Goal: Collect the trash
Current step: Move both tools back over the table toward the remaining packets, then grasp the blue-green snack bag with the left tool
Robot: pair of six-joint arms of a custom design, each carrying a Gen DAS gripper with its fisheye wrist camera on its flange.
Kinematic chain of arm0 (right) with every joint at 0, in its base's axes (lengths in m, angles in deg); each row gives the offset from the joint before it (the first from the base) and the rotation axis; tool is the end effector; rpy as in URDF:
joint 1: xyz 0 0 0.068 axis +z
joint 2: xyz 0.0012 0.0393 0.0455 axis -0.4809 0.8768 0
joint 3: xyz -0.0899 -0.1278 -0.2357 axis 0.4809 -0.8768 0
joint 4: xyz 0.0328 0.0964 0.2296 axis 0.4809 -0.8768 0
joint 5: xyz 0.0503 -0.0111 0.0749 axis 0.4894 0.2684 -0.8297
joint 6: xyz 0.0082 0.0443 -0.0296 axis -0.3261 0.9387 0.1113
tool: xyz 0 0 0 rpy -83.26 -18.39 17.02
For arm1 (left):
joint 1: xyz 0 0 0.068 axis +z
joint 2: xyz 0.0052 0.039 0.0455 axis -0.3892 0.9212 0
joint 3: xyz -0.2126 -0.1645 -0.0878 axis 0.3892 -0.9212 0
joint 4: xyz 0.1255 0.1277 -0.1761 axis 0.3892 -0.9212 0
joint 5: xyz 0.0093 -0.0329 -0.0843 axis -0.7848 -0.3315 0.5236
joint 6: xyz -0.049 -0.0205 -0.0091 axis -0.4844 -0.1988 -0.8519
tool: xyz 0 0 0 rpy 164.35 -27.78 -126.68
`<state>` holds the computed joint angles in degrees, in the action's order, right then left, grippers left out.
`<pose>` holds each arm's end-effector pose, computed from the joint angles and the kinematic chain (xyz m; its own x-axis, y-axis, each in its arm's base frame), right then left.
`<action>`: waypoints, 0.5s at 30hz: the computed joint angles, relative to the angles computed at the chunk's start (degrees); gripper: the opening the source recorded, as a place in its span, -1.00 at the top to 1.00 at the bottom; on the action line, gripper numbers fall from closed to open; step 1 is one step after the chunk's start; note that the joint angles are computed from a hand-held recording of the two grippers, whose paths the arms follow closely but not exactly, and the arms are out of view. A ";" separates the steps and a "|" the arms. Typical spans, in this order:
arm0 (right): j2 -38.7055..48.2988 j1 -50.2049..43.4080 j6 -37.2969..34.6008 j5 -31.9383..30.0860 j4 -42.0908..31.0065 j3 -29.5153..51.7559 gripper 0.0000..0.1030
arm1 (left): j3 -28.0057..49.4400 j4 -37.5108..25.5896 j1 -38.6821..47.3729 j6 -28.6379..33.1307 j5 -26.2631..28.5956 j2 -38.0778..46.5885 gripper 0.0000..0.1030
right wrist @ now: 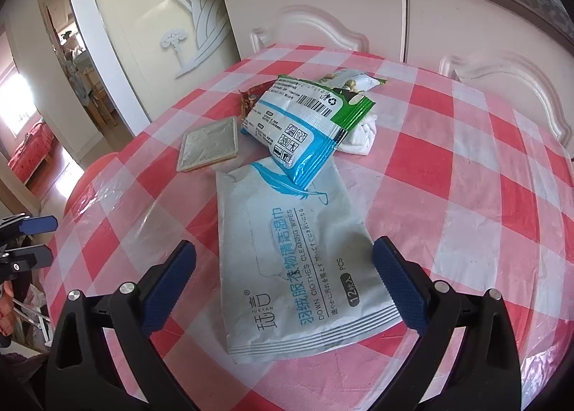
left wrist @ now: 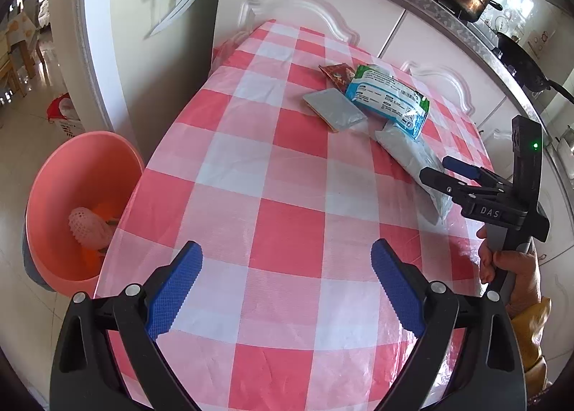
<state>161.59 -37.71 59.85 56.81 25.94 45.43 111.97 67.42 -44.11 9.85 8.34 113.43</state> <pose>0.3093 -0.0356 0.1237 -0.7775 -0.1250 -0.6163 -0.2720 0.9505 0.1504 0.2455 -0.1006 0.1165 -0.8612 0.0278 -0.5075 0.1915 0.9427 -0.2732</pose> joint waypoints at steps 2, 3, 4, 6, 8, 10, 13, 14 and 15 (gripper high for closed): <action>0.13 0.91 -0.31 1.73 0.54 -0.19 -0.93 | 0.24 -0.28 -0.10 -0.13 -0.23 0.08 -0.83; 0.27 1.28 -0.33 2.45 0.78 -0.21 -0.93 | 0.42 -0.50 -0.17 -0.22 -0.44 0.17 -0.83; 0.55 1.60 -0.36 3.23 1.14 -0.24 -0.93 | 0.61 -0.69 -0.25 -0.39 -0.55 0.32 -0.83; 0.63 2.31 -0.38 4.90 2.14 -0.63 -0.93 | 0.86 -1.09 -0.16 -0.70 -0.32 0.48 -0.83; 0.75 2.48 -0.62 5.50 3.28 -1.17 -0.93 | 1.10 -1.27 -0.25 -0.73 -0.51 0.66 -0.83; 0.97 2.22 -0.86 5.18 3.19 -1.02 -0.92 | 1.21 -1.15 -0.33 -0.75 -0.60 0.86 -0.83; 0.99 1.72 -1.11 4.54 3.01 -0.97 -0.77 | 1.50 -1.46 -0.40 -1.02 -0.63 1.18 -0.83; 0.78 1.59 -1.32 4.55 2.96 -1.08 -0.66 | 1.70 -1.46 -0.39 -1.11 -0.57 1.49 -0.83; 0.58 1.32 -1.76 3.94 2.56 -1.08 -0.63 | 1.80 -1.46 -0.45 -1.24 -0.58 1.67 -0.83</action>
<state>162.16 -36.39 58.09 60.74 28.50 44.36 113.77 65.96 -44.56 8.61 7.75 115.10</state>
